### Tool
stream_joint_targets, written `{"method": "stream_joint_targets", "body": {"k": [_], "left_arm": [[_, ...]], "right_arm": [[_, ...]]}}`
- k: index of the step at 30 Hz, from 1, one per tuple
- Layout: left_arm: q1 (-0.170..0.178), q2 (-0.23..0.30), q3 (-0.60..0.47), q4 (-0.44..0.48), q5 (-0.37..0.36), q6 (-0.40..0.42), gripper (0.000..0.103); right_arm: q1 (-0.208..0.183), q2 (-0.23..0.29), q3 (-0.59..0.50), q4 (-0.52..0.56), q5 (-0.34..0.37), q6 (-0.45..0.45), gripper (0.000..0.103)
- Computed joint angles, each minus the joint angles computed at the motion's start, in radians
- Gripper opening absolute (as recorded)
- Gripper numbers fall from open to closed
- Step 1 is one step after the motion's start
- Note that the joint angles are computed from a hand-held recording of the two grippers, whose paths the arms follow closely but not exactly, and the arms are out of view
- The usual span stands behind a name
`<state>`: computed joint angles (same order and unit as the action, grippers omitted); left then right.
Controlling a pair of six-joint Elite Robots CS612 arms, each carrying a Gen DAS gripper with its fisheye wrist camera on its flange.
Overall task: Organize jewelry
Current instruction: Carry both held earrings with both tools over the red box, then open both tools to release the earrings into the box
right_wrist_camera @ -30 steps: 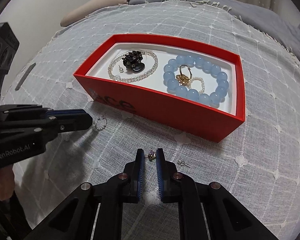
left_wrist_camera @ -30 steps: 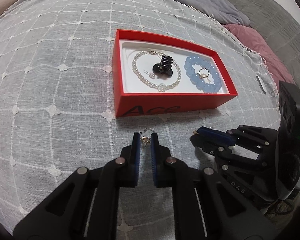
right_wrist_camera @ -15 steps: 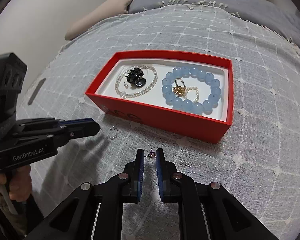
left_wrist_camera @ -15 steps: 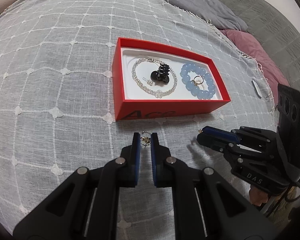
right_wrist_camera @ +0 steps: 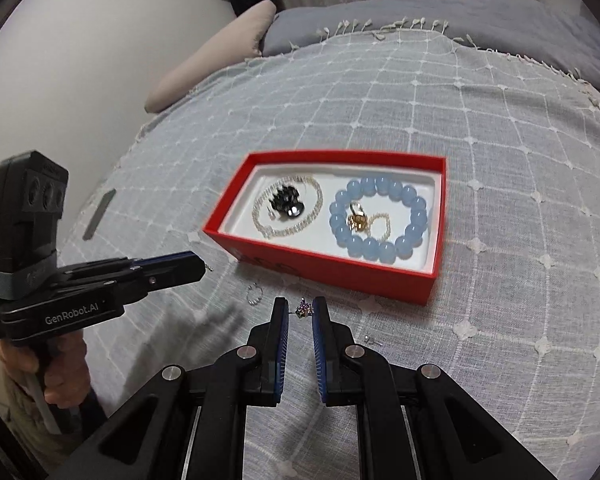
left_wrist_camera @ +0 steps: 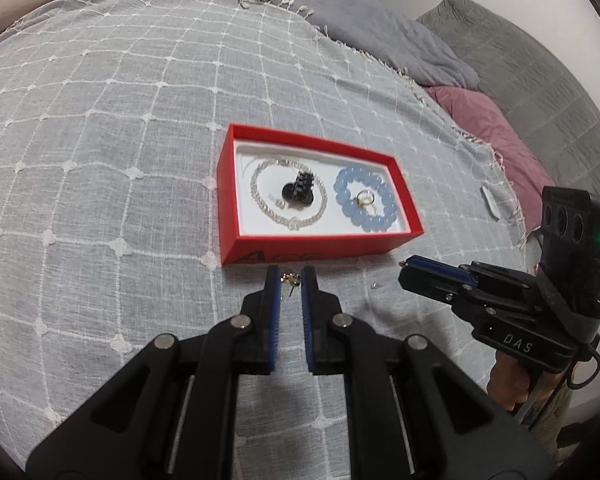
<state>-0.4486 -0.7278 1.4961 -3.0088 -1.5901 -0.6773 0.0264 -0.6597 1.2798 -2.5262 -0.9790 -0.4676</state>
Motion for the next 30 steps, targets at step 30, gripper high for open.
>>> {"method": "stream_joint_targets", "body": {"k": [30], "left_arm": [[0.020,0.086,-0.171,0.082,0.058,-0.032,0.011]], "right_arm": [[-0.011,0.086,-0.138,-0.089,0.018,0.234,0.013]]}}
